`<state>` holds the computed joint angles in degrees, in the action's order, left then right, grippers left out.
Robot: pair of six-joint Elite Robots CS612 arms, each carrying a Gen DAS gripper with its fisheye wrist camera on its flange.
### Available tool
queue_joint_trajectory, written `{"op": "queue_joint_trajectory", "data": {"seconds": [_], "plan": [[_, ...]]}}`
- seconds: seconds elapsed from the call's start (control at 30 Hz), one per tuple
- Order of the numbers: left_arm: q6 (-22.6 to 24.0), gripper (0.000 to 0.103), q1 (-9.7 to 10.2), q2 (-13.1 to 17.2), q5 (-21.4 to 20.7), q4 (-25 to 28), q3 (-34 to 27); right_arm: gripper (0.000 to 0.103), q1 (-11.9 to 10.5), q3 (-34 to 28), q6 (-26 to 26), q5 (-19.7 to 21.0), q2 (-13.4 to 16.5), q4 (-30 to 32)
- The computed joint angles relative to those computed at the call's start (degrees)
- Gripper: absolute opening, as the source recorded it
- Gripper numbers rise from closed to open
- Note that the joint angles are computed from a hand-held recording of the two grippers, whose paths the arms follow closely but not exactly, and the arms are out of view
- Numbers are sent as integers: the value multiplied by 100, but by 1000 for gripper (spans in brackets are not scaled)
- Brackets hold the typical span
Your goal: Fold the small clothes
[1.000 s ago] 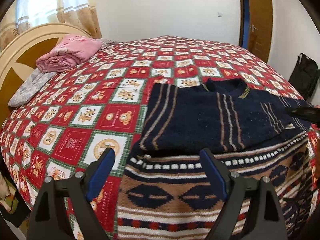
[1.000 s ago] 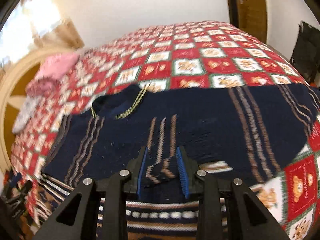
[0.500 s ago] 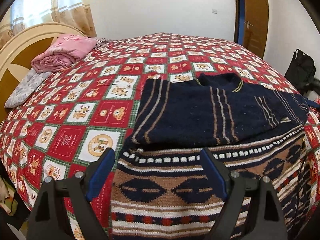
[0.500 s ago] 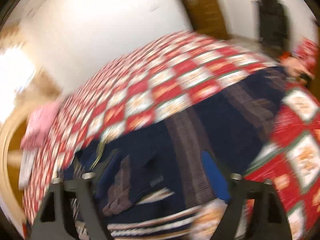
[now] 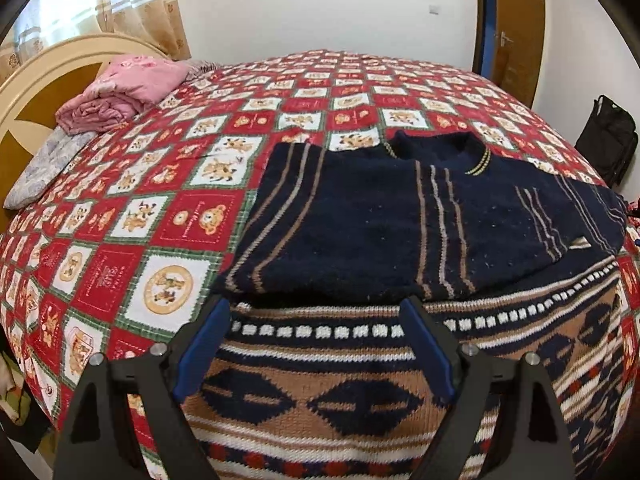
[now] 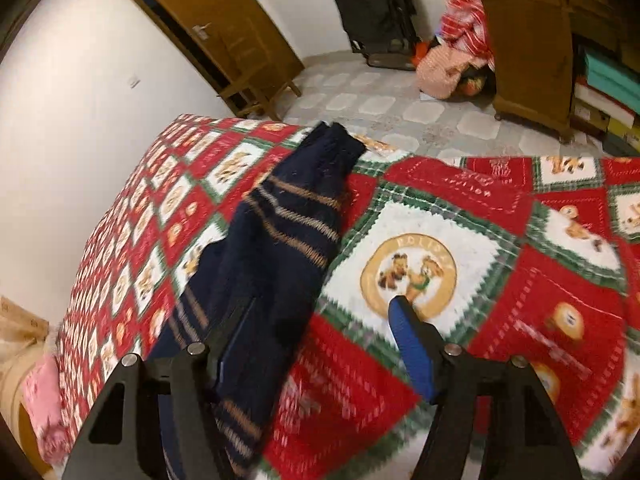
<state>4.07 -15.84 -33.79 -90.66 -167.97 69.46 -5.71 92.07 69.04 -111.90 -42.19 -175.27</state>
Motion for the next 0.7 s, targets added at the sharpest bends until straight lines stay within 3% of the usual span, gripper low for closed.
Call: {"op": "queue_joint_trajectory", "data": {"seconds": [0.27, 0.43, 0.47, 0.53, 0.63, 0.7], "plan": [[151, 89, -88, 61, 29, -3, -65, 68, -51, -358, -258, -400, 171, 422], [233, 89, -119, 66, 117, -28, -47, 68, 40, -952, -899, -858, 331, 1707], [243, 89, -123, 64, 146, -38, -42, 62, 61, -1022, -1022, -907, 358, 1827], [240, 89, -124, 59, 180, -5, -45, 17, 66, -1023, -1417, -728, 372, 1548], [208, 89, -99, 35, 111, -22, -19, 16, 43, -757, -1403, -415, 223, 1046], [188, 89, -79, 14, 56, -77, 11, 16, 52, -520, -1184, -417, 85, 622]]}}
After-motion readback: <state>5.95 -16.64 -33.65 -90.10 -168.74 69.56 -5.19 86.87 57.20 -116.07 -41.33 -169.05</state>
